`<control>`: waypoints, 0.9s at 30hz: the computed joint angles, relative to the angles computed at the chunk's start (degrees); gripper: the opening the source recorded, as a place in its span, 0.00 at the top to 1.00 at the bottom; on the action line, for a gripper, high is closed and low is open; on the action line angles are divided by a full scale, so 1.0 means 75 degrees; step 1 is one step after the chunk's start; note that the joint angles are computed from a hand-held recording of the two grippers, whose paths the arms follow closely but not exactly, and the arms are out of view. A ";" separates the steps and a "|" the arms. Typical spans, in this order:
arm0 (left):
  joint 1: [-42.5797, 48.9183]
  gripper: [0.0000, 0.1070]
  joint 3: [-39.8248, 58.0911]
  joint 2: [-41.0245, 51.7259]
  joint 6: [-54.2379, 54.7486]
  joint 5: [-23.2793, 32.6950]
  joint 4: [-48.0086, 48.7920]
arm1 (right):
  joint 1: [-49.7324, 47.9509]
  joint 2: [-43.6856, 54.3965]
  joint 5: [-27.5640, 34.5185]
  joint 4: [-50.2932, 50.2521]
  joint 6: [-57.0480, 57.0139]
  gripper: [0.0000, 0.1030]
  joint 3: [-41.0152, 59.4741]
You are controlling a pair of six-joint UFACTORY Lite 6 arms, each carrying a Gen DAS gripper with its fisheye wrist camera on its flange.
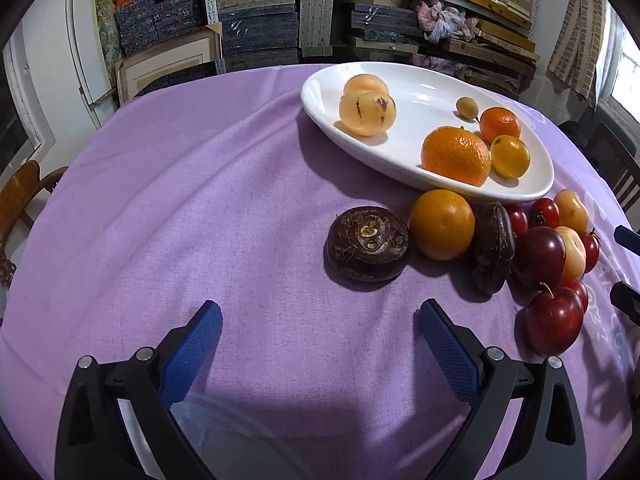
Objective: Organize fruits
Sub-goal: 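Reach the right tool to another small brown fruit and grasp it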
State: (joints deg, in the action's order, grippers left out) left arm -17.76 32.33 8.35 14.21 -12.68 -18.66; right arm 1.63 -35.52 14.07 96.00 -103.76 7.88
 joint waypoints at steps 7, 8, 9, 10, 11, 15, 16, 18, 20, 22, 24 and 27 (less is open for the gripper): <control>0.0021 0.07 -0.0050 -0.0024 -0.0066 -0.0023 0.0082 | -0.1564 0.0198 0.0975 -0.0030 -0.0723 0.11 0.0189; 0.0021 0.07 -0.0050 -0.0024 -0.0066 -0.0023 0.0082 | -0.1827 0.0360 0.1116 -0.0042 -0.0779 0.30 0.0241; 0.0034 0.07 -0.0065 -0.0027 -0.0104 -0.0034 0.0131 | -0.1918 0.0620 0.1117 -0.0050 -0.0831 0.47 0.0346; 0.0033 0.07 -0.0060 -0.0023 -0.0103 -0.0032 0.0130 | -0.1928 0.0868 0.1047 -0.0095 -0.0792 0.50 0.0456; 0.0025 0.07 -0.0050 -0.0018 -0.0080 -0.0027 0.0101 | -0.1883 0.1203 0.0977 -0.0118 -0.0743 0.49 0.0609; 0.0025 0.07 -0.0050 -0.0018 -0.0080 -0.0027 0.0101 | -0.1517 0.1043 0.0671 0.0052 -0.0917 0.49 0.0524; 0.0022 0.07 -0.0051 -0.0014 -0.0081 -0.0032 0.0100 | -0.1329 0.1102 0.0511 0.0222 -0.1046 0.49 0.0537; 0.0022 0.07 -0.0052 -0.0013 -0.0086 -0.0035 0.0104 | -0.1138 0.1134 0.0346 0.0619 -0.1380 0.49 0.0527; 0.0024 0.07 -0.0053 -0.0009 -0.0095 -0.0039 0.0115 | -0.1063 0.1333 0.0348 0.0936 -0.1687 0.50 0.0624; 0.0024 0.07 -0.0053 -0.0008 -0.0091 -0.0038 0.0112 | -0.1077 0.1680 0.0404 0.1085 -0.1915 0.60 0.0768; 0.0020 0.07 -0.0054 -0.0006 -0.0089 -0.0041 0.0105 | -0.1031 0.1976 0.0522 0.0646 -0.1539 0.64 0.0974; 0.0021 0.07 -0.0059 -0.0004 -0.0099 -0.0047 0.0117 | -0.0346 0.2245 -0.0047 0.1003 -0.1791 0.74 0.1130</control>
